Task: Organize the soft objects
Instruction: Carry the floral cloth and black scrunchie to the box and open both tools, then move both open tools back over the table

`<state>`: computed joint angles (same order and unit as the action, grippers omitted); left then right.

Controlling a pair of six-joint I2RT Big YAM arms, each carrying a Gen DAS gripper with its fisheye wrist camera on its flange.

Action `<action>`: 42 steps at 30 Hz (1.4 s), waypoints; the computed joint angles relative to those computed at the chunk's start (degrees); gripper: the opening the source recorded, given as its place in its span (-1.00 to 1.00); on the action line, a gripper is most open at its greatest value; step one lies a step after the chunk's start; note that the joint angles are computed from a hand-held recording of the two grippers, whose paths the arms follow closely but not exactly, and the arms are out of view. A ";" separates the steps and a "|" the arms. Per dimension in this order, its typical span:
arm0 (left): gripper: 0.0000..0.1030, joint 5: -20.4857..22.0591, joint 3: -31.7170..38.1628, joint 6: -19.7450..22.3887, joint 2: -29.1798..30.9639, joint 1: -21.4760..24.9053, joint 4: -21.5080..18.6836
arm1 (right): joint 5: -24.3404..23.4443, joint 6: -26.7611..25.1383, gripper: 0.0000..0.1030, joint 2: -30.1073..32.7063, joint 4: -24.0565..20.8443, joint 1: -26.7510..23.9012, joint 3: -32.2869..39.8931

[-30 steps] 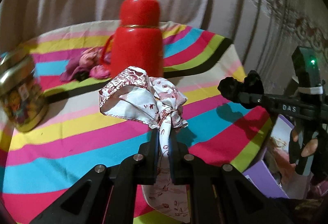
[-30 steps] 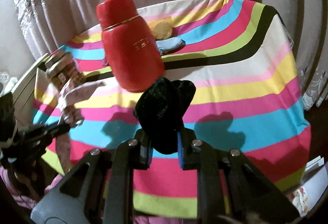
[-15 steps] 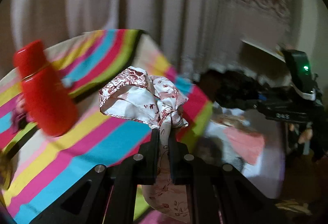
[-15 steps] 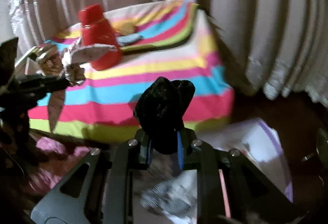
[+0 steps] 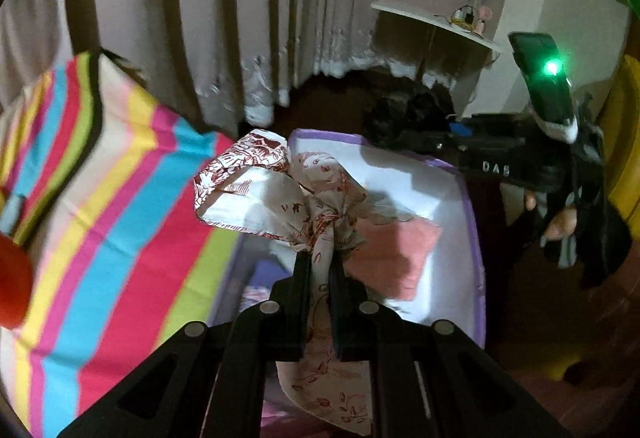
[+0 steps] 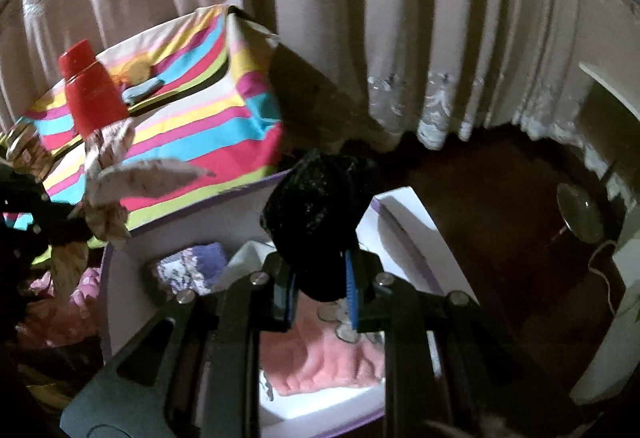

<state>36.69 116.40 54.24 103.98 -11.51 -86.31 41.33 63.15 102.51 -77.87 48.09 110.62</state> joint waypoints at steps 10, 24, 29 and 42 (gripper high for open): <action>-0.29 2.35 -0.81 3.89 0.05 -2.04 -8.22 | 2.42 5.07 -0.13 -3.28 5.58 0.81 -6.67; 0.15 4.95 4.17 -8.82 2.68 6.29 3.91 | 5.70 -0.91 0.35 -3.43 15.92 0.38 -3.77; 0.19 1.71 7.87 -16.62 6.88 11.90 8.34 | 0.72 -2.76 0.46 2.34 13.34 -0.45 3.17; 0.20 -17.44 20.03 -34.41 20.10 23.47 21.24 | -12.94 -10.78 0.47 23.72 3.88 -1.04 33.16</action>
<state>19.25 136.43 19.82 124.09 11.96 -65.07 28.39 52.37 126.23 -73.98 47.05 143.77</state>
